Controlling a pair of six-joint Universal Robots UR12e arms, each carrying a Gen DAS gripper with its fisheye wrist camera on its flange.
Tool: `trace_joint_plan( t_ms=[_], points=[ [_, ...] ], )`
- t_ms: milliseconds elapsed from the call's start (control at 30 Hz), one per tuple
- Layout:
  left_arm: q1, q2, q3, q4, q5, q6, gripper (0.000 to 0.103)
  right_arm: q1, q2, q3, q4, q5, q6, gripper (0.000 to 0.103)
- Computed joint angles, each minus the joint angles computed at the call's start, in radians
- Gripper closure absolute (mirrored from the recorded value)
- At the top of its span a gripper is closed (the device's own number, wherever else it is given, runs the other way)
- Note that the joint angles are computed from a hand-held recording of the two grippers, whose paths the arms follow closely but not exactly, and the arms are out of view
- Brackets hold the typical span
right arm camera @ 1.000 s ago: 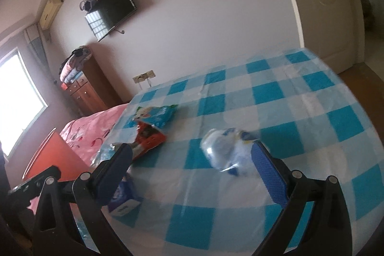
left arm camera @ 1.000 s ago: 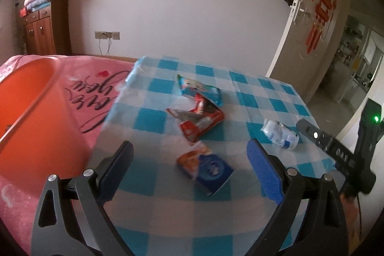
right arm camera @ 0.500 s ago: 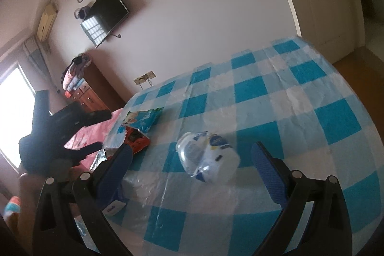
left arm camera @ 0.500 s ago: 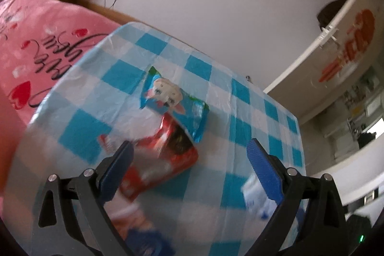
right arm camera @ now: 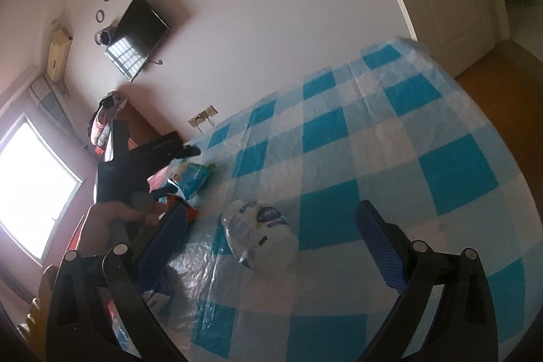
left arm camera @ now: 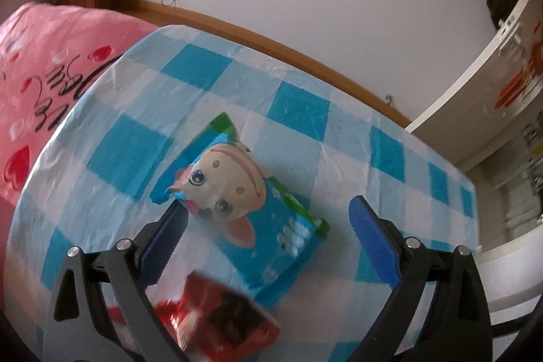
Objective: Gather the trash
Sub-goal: 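Grasp the blue cow-print snack bag with the left tool, then grasp the white Magic bottle with the right tool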
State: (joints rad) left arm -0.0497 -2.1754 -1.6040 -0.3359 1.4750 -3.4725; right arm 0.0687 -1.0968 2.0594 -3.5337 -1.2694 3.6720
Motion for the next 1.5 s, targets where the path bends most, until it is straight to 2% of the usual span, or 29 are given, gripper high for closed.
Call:
trace_joint_plan(
  t_ms=[133,233,467,600,733,1067,1500],
  points=[
    [-0.02,-0.019,0.04,-0.047,0.056,0.047,0.008,-0.004,0.004,-0.009,0.042,0.039,-0.02,0.005],
    [-0.029,-0.028,0.056,-0.073,0.093,0.063,0.008,0.005,0.005,-0.022,0.095,0.05,-0.069,0.005],
    [-0.047,-0.029,0.05,-0.062,0.188,0.074,0.033,0.038,0.006,-0.048,0.18,-0.019,-0.169,0.005],
    [-0.048,-0.024,0.038,-0.043,0.189,0.087,0.041,0.055,0.011,-0.069,0.237,-0.067,-0.218,0.005],
    [-0.046,-0.021,0.026,-0.023,0.177,0.104,0.044,0.064,0.016,-0.079,0.246,-0.09,-0.254,0.005],
    [-0.04,0.005,-0.005,-0.011,0.108,0.126,0.053,0.072,0.026,-0.104,0.293,-0.09,-0.291,0.005],
    [-0.033,0.071,-0.091,0.054,-0.001,0.194,0.055,0.071,0.031,-0.111,0.306,-0.069,-0.313,0.005]
  ],
)
